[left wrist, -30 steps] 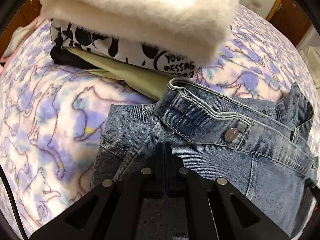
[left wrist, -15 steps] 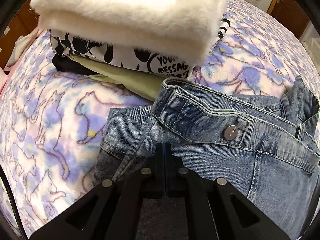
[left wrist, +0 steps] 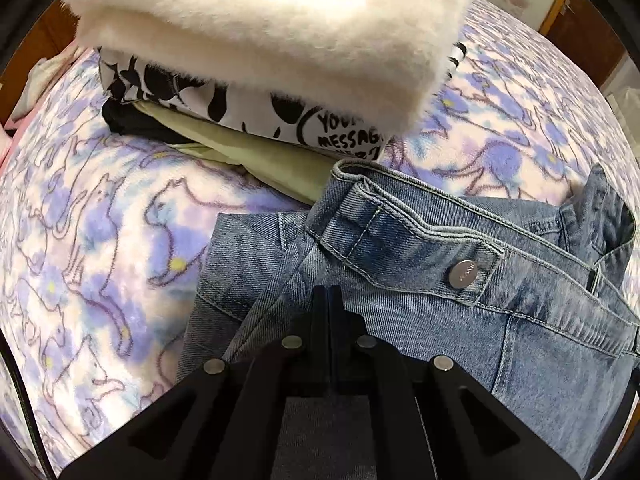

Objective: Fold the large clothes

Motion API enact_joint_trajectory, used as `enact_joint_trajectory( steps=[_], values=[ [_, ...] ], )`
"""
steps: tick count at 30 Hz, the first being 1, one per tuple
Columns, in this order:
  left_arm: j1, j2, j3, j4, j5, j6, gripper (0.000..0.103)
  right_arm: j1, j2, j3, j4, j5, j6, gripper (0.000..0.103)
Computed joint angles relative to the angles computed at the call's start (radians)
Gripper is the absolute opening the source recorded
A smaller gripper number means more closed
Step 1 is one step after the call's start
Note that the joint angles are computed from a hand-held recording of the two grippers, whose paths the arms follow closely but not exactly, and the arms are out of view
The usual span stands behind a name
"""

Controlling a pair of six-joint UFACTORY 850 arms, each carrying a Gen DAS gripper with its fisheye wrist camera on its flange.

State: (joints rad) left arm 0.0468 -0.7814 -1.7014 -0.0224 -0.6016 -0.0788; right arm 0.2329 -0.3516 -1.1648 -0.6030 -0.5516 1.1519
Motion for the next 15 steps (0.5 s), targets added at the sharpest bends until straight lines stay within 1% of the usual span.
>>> enact_joint_trajectory(
  steps=[1, 3, 4, 5, 6, 7, 8, 9, 10, 11, 12, 13, 15],
  values=[
    [-0.002, -0.001, -0.001, 0.009, 0.002, 0.002, 0.001, -0.002, -0.016, -0.011, 0.001, -0.039, 0.024, 0.002],
    [-0.003, -0.006, -0.006, 0.022, 0.002, 0.006, 0.001, 0.001, -0.055, -0.028, -0.106, -0.185, 0.162, 0.0],
    [-0.002, -0.01, -0.011, 0.018, -0.001, 0.015, 0.001, -0.018, -0.057, -0.004, -0.132, -0.211, 0.205, 0.0],
    [-0.002, -0.012, -0.017, 0.012, -0.006, 0.024, 0.001, -0.044, -0.038, 0.028, -0.115, -0.195, 0.262, 0.0],
    [-0.001, -0.013, -0.02, 0.007, -0.01, 0.036, 0.001, -0.076, 0.009, 0.064, -0.057, -0.137, 0.327, 0.0],
    [0.0, -0.011, -0.022, 0.001, -0.013, 0.057, 0.001, -0.109, 0.062, 0.115, -0.009, -0.048, 0.353, 0.0],
    [0.002, -0.009, -0.021, -0.006, -0.014, 0.073, 0.001, -0.127, 0.092, 0.151, 0.003, 0.0, 0.342, 0.0],
    [0.004, -0.005, -0.02, -0.021, -0.019, 0.092, 0.001, -0.13, 0.104, 0.166, -0.022, 0.005, 0.341, 0.0],
    [0.006, -0.005, -0.025, -0.031, -0.03, 0.1, 0.001, -0.126, 0.112, 0.165, -0.031, -0.031, 0.322, 0.0],
    [0.009, -0.002, -0.028, -0.047, -0.044, 0.11, 0.001, -0.124, 0.119, 0.167, -0.025, -0.044, 0.307, 0.0],
    [0.012, 0.004, -0.027, -0.071, -0.05, 0.127, 0.003, -0.127, 0.132, 0.172, 0.002, -0.036, 0.271, 0.0],
    [0.015, 0.014, -0.021, -0.083, -0.055, 0.132, 0.008, -0.128, 0.148, 0.181, 0.036, -0.013, 0.238, 0.0],
    [0.016, 0.038, -0.001, -0.074, -0.064, 0.127, 0.011, -0.125, 0.169, 0.188, 0.097, 0.009, 0.173, 0.0]
  ],
)
